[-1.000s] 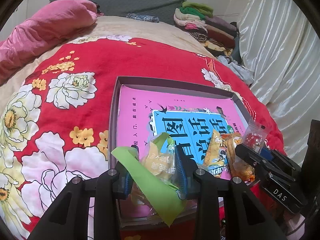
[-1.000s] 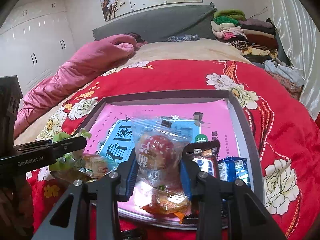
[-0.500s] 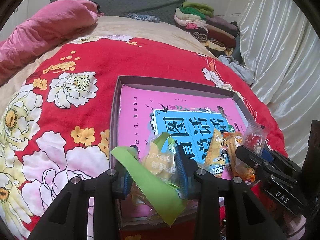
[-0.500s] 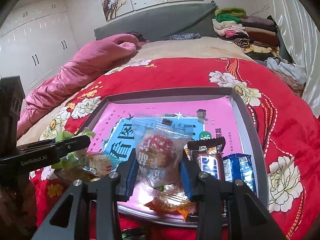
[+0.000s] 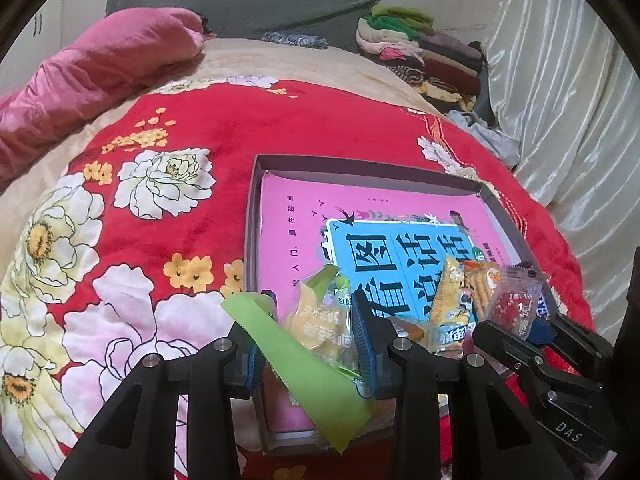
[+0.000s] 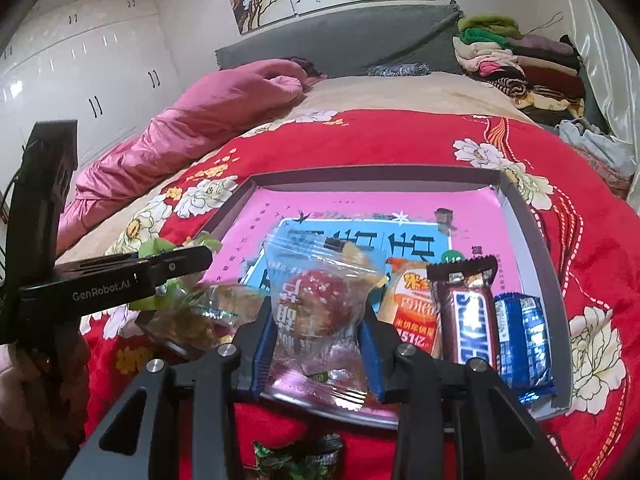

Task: Organize snacks
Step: 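Lower the candy bag into the tray and open the right tool while the left tool releases the green-tagged bag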

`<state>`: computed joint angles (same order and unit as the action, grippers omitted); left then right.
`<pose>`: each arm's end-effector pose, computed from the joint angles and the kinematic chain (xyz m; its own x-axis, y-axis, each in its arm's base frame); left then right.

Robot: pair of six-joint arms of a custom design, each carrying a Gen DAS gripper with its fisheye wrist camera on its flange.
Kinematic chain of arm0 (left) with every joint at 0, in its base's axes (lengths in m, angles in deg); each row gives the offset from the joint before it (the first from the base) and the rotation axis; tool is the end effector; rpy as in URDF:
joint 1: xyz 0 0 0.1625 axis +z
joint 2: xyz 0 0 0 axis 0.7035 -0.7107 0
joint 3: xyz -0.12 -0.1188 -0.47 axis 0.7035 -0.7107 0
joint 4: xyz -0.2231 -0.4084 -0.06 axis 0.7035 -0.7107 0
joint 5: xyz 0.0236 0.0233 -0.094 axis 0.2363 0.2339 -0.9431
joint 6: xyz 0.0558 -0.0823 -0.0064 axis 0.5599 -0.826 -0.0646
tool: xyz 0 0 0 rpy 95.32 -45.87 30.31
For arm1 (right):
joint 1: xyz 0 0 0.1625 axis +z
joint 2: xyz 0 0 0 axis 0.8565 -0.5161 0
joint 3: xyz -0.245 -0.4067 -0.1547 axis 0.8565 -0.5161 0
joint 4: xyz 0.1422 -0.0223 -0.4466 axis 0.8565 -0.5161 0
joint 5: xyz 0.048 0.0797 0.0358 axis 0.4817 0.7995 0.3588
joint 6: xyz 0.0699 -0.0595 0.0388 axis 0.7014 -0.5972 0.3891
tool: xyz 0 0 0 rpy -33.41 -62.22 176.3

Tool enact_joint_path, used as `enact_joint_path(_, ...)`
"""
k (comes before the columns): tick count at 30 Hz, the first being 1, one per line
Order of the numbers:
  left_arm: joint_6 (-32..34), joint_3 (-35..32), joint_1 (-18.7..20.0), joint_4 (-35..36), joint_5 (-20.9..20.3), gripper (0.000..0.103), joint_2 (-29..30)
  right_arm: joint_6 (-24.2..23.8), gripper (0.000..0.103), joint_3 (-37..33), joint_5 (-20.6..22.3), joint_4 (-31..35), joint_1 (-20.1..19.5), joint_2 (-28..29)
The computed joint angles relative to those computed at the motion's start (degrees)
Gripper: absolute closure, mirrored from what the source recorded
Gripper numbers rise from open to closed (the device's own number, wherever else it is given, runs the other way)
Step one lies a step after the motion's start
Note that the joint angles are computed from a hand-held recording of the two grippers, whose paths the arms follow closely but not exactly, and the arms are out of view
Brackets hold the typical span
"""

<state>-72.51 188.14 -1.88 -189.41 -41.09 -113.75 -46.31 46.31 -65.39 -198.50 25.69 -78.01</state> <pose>-0.2382 -0.5204 0.0210 -0.8019 -0.2678 -0.5340 0.2244 0.6934 -0.6847 0.0788 -0.5841 0.1479 -0.6639 -0.6383 0.3897 -0.7464 0.5976 -0.2928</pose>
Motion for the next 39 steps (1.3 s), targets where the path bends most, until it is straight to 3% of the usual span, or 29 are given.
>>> enact_joint_path(8,-0.46,-0.3,-0.55,2.96,1.18,0.063,0.34,0.61,0.064,0.12,-1.28,-2.45,-0.05,0.38)
enact_joint_path(17,0.87,-0.03,-0.48,-0.24,-0.48,0.062,0.67,-0.11,0.061,0.68,-1.65,-4.0,-0.02,0.32)
enact_joint_path(21,1.19,0.04,-0.57,-1.14,-0.96,0.06,0.77,0.29,0.053,0.81,-2.06,-4.66,-0.04,0.18)
enact_joint_path(39,2.56,0.15,-1.07,-4.04,-1.57,0.05,1.03,2.42,0.05,0.36,-2.06,-3.94,-0.6,-0.49)
